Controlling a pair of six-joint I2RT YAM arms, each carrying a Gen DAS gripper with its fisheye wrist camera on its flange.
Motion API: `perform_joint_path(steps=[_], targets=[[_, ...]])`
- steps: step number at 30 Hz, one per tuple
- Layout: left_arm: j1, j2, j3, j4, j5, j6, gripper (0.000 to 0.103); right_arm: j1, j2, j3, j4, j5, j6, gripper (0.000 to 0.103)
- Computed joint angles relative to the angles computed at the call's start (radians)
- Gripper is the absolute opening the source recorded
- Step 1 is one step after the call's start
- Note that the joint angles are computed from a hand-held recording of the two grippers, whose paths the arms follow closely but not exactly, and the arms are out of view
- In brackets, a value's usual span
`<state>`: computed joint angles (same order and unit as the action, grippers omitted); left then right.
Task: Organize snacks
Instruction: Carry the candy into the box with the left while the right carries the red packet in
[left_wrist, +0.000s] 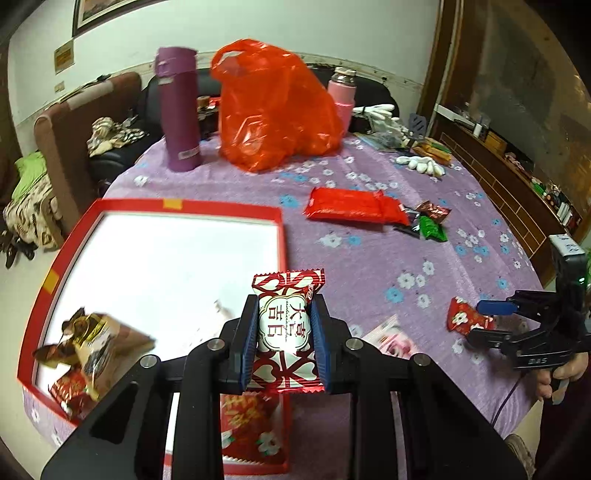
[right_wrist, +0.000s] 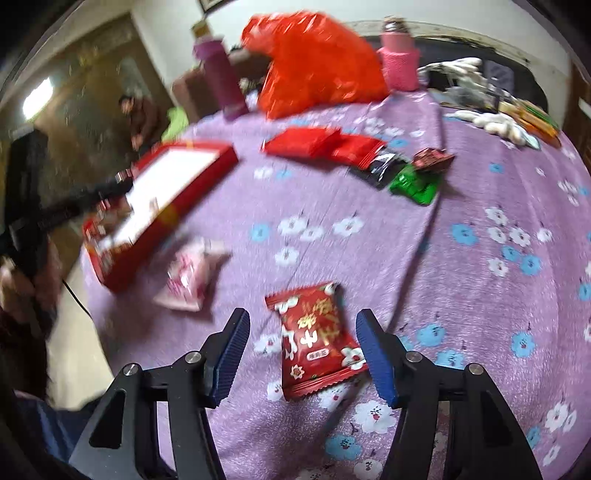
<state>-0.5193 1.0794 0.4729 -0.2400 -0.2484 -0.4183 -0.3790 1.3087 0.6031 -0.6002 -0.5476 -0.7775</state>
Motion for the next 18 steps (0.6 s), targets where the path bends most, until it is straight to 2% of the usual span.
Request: perform_joint_path(steps=[3,4,5,7,12,16,18], targets=[[0.016,-0.031,-0.026,-0.007,0.009,-0.001,0.025,0.070,0.000,-0.046,0.109,0.099,0.071,0.050],[0.024,-0.042,-0.035,-0.008,0.016,-0.001,0.025,0.079,-0.006,-0.053,0.122,0.106,0.077,0.041],[0.027,-0.049,-0.042,-0.009,0.017,-0.002,0.025,0.088,-0.015,-0.058,0.129,0.118,0.094,0.036],[0.039,-0.070,-0.061,-0.010,0.018,0.000,0.025,0.090,-0.012,-0.050,0.116,0.105,0.117,0.034],[0.125,-0.106,-0.102,-0.002,0.063,0.022,0.025,0.126,-0.023,-0.009,0.073,-0.005,0.219,0.033],[0.180,-0.154,-0.130,-0.015,0.074,0.052,0.025,0.292,-0.072,0.020,0.099,-0.023,0.376,0.033],[0.209,-0.168,-0.142,-0.011,0.078,0.070,0.025,0.430,-0.057,0.056,0.144,0.004,0.489,0.033]])
